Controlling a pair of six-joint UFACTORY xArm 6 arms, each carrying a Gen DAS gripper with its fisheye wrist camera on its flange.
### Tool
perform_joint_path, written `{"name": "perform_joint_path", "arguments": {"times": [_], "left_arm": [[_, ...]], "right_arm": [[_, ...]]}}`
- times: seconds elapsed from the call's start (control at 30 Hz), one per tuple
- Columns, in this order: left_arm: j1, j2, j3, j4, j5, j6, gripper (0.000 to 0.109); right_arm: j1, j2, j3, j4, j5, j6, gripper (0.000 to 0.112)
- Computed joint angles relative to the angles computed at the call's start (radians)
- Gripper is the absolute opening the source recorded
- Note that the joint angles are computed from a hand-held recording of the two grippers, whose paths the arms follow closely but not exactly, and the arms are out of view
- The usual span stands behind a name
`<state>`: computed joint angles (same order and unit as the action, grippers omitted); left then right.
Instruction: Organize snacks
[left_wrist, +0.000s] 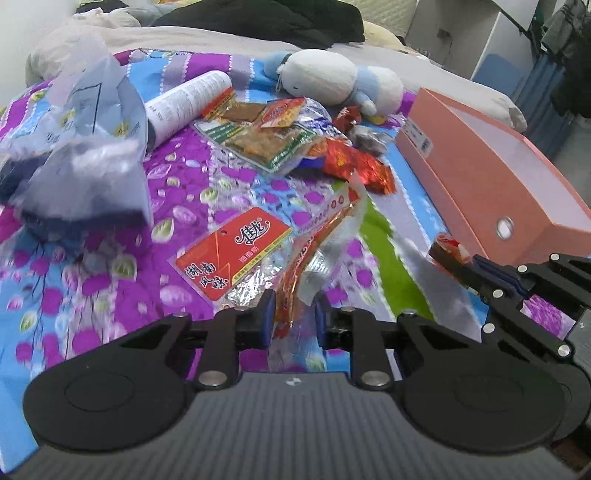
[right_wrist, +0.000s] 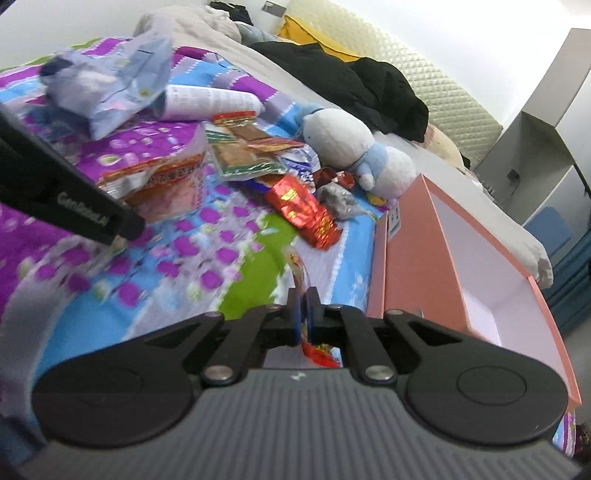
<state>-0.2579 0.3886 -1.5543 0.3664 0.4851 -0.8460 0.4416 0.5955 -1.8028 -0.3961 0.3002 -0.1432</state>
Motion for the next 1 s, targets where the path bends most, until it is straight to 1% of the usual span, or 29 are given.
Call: {"name": "perform_joint_path", "arguments": {"times": [0.07, 0.1, 0.17, 0.2, 0.23, 0.27, 0.3, 0.33, 0.37, 0.4, 0.43, 0.47, 0.53, 0.57, 0.63, 0.7, 0.73, 0.8, 0.87, 0.9, 1.0], "left_arm": [[-0.008, -0.028, 0.040, 0.010, -0.003, -0.013, 0.026], [-0.012, -0.040, 0.057, 0.023, -0.005, -0.025, 0.026], [-0.017, -0.060, 0.084, 0.037, -0.009, -0.051, 0.028], [-0.021, -0.066, 0.088, 0.034, 0.002, -0.053, 0.029], [-0.024, -0.070, 0.089, 0.029, 0.014, -0.050, 0.037], [-0.027, -0.074, 0.090, 0.032, 0.021, -0.052, 0.048], [-0.031, -0.077, 0.088, 0.042, 0.032, -0.060, 0.053], [-0.035, -0.082, 0.089, 0.057, 0.043, -0.074, 0.062], [-0.038, -0.084, 0.086, 0.062, 0.054, -0.080, 0.070], [-0.042, -0.088, 0.086, 0.075, 0.064, -0.094, 0.072], [-0.045, -0.091, 0.086, 0.082, 0.070, -0.104, 0.075], [-0.048, -0.094, 0.084, 0.087, 0.080, -0.114, 0.079], [-0.053, -0.103, 0.076, 0.095, 0.108, -0.146, 0.084], [-0.052, -0.106, 0.070, 0.097, 0.116, -0.158, 0.087], [-0.055, -0.114, 0.045, 0.096, 0.159, -0.179, 0.089], [-0.063, -0.119, 0.003, 0.071, 0.208, -0.152, 0.090], [-0.069, -0.129, -0.007, 0.074, 0.219, -0.143, 0.090], [-0.083, -0.150, -0.027, 0.091, 0.241, -0.158, 0.094], [-0.098, -0.156, -0.075, 0.074, 0.275, -0.118, 0.096], [-0.108, -0.158, -0.103, 0.060, 0.287, -0.073, 0.096], [-0.139, -0.162, -0.180, 0.067, 0.332, -0.005, 0.099]], "right_arm": [[-0.002, -0.044, 0.072, 0.032, -0.022, -0.030, 0.006], [-0.002, -0.059, 0.101, 0.082, -0.034, -0.067, 0.006], [-0.002, -0.074, 0.126, 0.140, -0.023, -0.104, 0.009], [-0.001, -0.075, 0.129, 0.198, -0.016, -0.144, 0.009], [0.002, -0.079, 0.133, 0.244, -0.007, -0.171, 0.009], [0.003, -0.079, 0.130, 0.281, 0.001, -0.193, 0.009], [0.003, -0.077, 0.123, 0.322, 0.015, -0.217, 0.010], [0.003, -0.079, 0.122, 0.351, 0.021, -0.229, 0.011], [0.003, -0.079, 0.120, 0.379, 0.025, -0.243, 0.014], [0.003, -0.080, 0.118, 0.416, 0.029, -0.266, 0.020], [0.003, -0.083, 0.120, 0.470, 0.033, -0.298, 0.033], [0.003, -0.086, 0.120, 0.522, 0.038, -0.329, 0.049], [0.000, -0.090, 0.116, 0.611, 0.052, -0.381, 0.062], [-0.003, -0.091, 0.113, 0.628, 0.057, -0.385, 0.062], [-0.010, -0.091, 0.107, 0.654, 0.057, -0.384, 0.062], [-0.019, -0.085, 0.090, 0.669, 0.068, -0.368, 0.062], [-0.024, -0.079, 0.078, 0.672, 0.077, -0.360, 0.062], [-0.033, -0.067, 0.058, 0.651, 0.090, -0.321, 0.062], [-0.041, -0.052, 0.034, 0.623, 0.107, -0.287, 0.062], [-0.043, -0.048, 0.025, 0.625, 0.111, -0.286, 0.062], [-0.049, -0.036, 0.003, 0.630, 0.124, -0.279, 0.062]]}}
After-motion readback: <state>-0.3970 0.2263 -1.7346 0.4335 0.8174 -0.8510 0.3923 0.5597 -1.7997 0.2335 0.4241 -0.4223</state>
